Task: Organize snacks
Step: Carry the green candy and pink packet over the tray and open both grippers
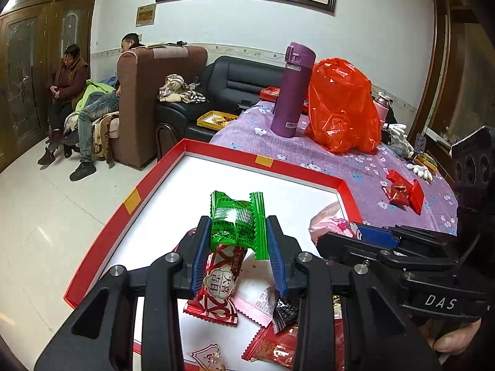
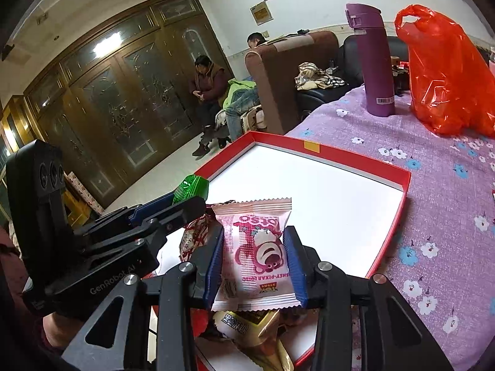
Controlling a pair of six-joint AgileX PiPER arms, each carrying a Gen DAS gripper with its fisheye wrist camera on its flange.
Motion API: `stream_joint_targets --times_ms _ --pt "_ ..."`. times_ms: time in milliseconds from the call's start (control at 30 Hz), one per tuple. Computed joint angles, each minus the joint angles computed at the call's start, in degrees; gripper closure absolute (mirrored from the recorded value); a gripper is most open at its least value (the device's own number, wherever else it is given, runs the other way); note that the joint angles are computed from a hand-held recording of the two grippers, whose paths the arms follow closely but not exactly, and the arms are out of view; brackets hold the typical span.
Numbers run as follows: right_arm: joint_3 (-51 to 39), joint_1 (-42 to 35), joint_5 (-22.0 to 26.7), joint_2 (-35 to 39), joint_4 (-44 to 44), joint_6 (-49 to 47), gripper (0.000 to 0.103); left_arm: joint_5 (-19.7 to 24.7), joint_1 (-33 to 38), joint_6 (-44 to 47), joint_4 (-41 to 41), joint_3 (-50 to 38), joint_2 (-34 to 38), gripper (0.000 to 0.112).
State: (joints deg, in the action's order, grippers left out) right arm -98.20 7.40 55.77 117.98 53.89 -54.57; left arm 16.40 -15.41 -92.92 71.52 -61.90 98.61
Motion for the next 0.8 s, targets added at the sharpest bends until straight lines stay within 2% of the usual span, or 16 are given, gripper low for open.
stream_joint_targets --times_ms 200,267,333,400,467,667,800 --pt "-0.95 0.35 0.22 0.13 0.41 0.91 0.059 1.53 0.10 6.30 -6.18 -1.53 1.17 0.072" --pt "-0.58 0.26 -0.55 -0.71 0.99 0.19 0.053 2.05 0.23 7.71 -7.69 -2.09 1.08 0.060" --pt "0.59 -0.23 -1.53 -2.10 2.58 -1.52 0.048 2.84 0.09 5.01 -5.10 -1.84 0.41 0.053" --pt "1.76 -1.25 -2.06 -3.35 5.32 -4.16 0.045 4.06 -0.56 1.92 -1.77 -1.16 -0.51 0.051" --pt "3.07 -2.16 -3.09 -4.54 7.45 -6.12 0.037 5.88 -1.59 0.27 0.44 -0.96 -1.28 0.045" --pt "2.73 -5.53 -1.20 -5.32 7.50 -5.00 0.036 7.72 -3.89 -2.63 3.86 0.30 -3.66 0.040" --pt "5.82 -9.58 -1.62 -7.88 9.31 -9.10 0.035 7.66 -4.61 0.65 1.11 -0.21 -4.08 0.040"
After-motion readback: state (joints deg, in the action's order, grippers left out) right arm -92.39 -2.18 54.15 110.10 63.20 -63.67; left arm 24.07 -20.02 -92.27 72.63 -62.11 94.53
